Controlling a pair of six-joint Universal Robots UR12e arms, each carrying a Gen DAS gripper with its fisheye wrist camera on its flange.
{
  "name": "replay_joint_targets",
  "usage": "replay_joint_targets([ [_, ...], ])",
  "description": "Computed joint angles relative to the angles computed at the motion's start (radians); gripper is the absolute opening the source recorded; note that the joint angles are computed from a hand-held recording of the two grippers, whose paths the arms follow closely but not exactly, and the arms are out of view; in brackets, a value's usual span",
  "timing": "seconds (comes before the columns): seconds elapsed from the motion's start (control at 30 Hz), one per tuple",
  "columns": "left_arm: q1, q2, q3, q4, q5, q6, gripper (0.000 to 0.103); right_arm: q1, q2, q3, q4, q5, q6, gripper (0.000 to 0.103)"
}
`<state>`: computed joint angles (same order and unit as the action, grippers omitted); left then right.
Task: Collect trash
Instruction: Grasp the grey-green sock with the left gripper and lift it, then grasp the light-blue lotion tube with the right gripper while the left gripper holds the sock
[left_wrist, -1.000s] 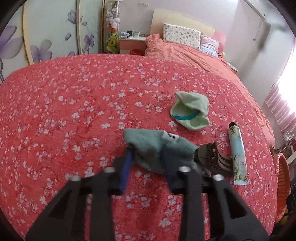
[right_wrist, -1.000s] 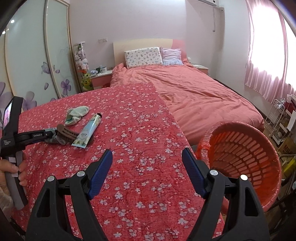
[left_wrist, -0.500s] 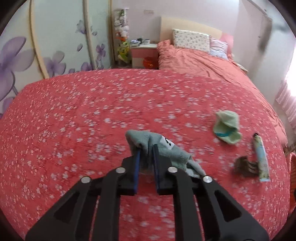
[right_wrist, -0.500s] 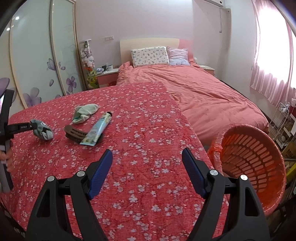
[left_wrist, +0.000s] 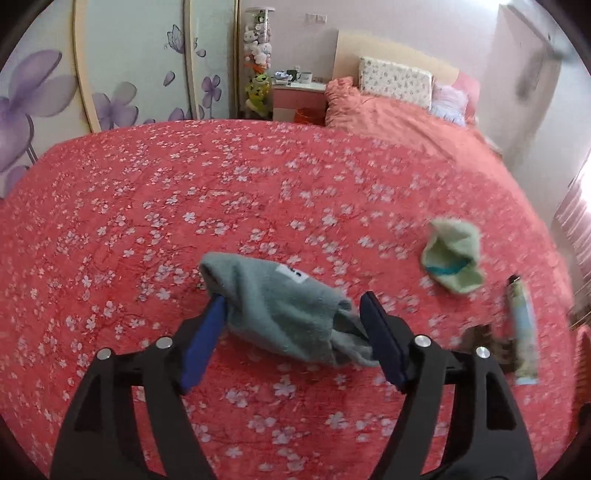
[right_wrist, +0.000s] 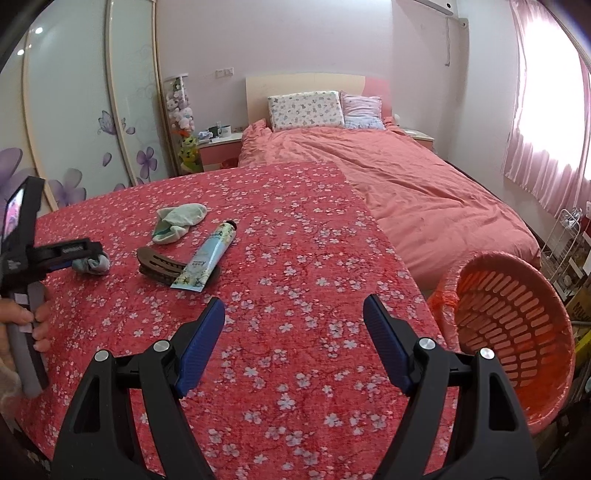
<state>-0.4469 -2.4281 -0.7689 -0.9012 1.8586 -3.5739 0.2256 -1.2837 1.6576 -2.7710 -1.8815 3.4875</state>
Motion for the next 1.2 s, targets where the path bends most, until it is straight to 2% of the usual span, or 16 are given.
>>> replay_joint_targets([
  [0.03,0.001,-0.001,0.002,-0.018,-0.001,0.000,0.061,0.001,0.004,-0.005,0.004,0.003,0.001,0.077],
  [0.13,0.008,0.019,-0.038,0.009,-0.018,0.007,0.055,0.002,0.015,-0.018,0.010,0.011,0.000,0.077],
  [0.33,0.010,0.042,-0.095,0.068,-0.011,0.017,0.055,-0.009,0.051,-0.071,0.028,0.077,0.030,0.076],
  [0.57,0.014,0.054,-0.121,0.091,-0.029,0.005,0.055,-0.028,0.112,-0.159,0.054,0.172,0.059,0.065],
  [0.67,0.016,0.057,-0.126,0.096,-0.034,0.005,0.055,-0.030,0.149,-0.216,0.119,0.193,0.073,0.060],
  [0.9,0.016,0.061,-0.132,0.098,-0.036,0.007,0.055,-0.028,0.192,-0.280,0.209,0.204,0.091,0.053],
  [1.03,0.016,0.061,-0.133,0.099,-0.037,0.005,0.055,-0.027,0.203,-0.294,0.242,0.212,0.099,0.042],
  [1.2,0.015,0.056,-0.123,0.096,-0.040,0.003,0.055,-0.017,0.203,-0.285,0.230,0.183,0.082,0.033],
])
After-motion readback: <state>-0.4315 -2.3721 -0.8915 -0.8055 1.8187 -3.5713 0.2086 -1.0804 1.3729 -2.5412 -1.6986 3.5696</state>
